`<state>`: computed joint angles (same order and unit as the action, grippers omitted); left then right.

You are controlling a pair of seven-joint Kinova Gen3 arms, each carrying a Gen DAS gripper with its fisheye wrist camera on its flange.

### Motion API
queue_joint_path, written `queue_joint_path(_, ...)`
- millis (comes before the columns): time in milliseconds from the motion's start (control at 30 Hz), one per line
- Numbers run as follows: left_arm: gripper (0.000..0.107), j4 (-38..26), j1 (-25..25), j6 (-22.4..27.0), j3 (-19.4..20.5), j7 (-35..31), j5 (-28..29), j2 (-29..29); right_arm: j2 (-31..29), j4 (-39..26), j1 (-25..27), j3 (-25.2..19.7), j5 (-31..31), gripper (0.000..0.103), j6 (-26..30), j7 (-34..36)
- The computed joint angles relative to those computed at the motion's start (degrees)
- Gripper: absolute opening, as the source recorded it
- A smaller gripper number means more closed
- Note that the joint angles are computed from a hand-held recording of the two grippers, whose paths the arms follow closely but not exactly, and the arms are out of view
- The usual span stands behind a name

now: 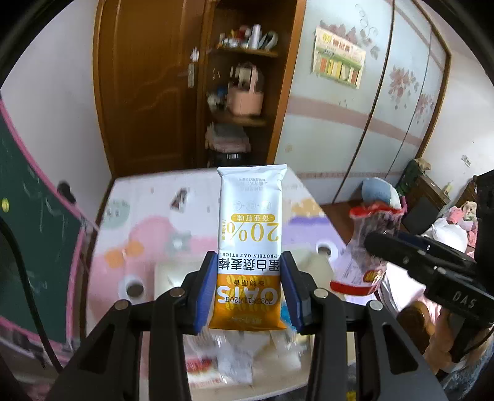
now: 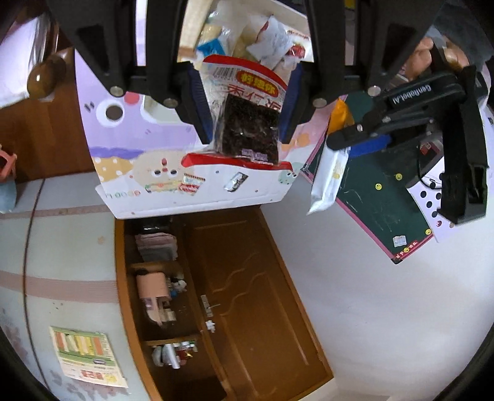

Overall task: Organize snacks
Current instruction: 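Carry both packets over the white tray and lower them inside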

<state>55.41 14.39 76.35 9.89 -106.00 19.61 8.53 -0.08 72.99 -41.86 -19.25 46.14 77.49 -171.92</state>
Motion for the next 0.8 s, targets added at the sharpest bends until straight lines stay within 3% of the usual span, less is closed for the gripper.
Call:
queue_joint_path(100,0.039,4.8,-0.5,0.5,-0.4,-0.2,0.1,-1.2,-0.1,1.5,-0.6,-0.6,-1.4,0.044,0.2,-3.1)
queue_joint_path(233,0.039,6.4,0.4,2.4,-0.1,0.5,-1.4,0.1,0.1,1.5,-0.7,-0.5,-4.5,0.044,1.9,-4.2)
queue_joint_path(400,0.039,9.6,1.3,-0.2,0.1,-0.7,-2.6,-1.8,0.7,1.0,-1.3,-0.3,-5.1,0.045,4.5,-6.2)
queue_joint_path(733,0.040,8.8,3.2,0.1,0.6,1.0,-5.6,-1.4,3.9,-2.0,-2.4,2.0,-8.7,0.049,6.0,-1.3)
queue_joint_path(767,0.045,9.0,3.6,-0.1,0.6,1.4,-6.5,-1.5,4.3,-2.5,-2.7,2.3,-9.0,0.049,6.4,-0.8)
queue_joint_path(800,0.060,9.0,3.8,-0.1,0.6,1.8,-6.8,-1.5,4.5,-2.7,-2.9,2.5,-9.0,0.050,6.7,-0.4)
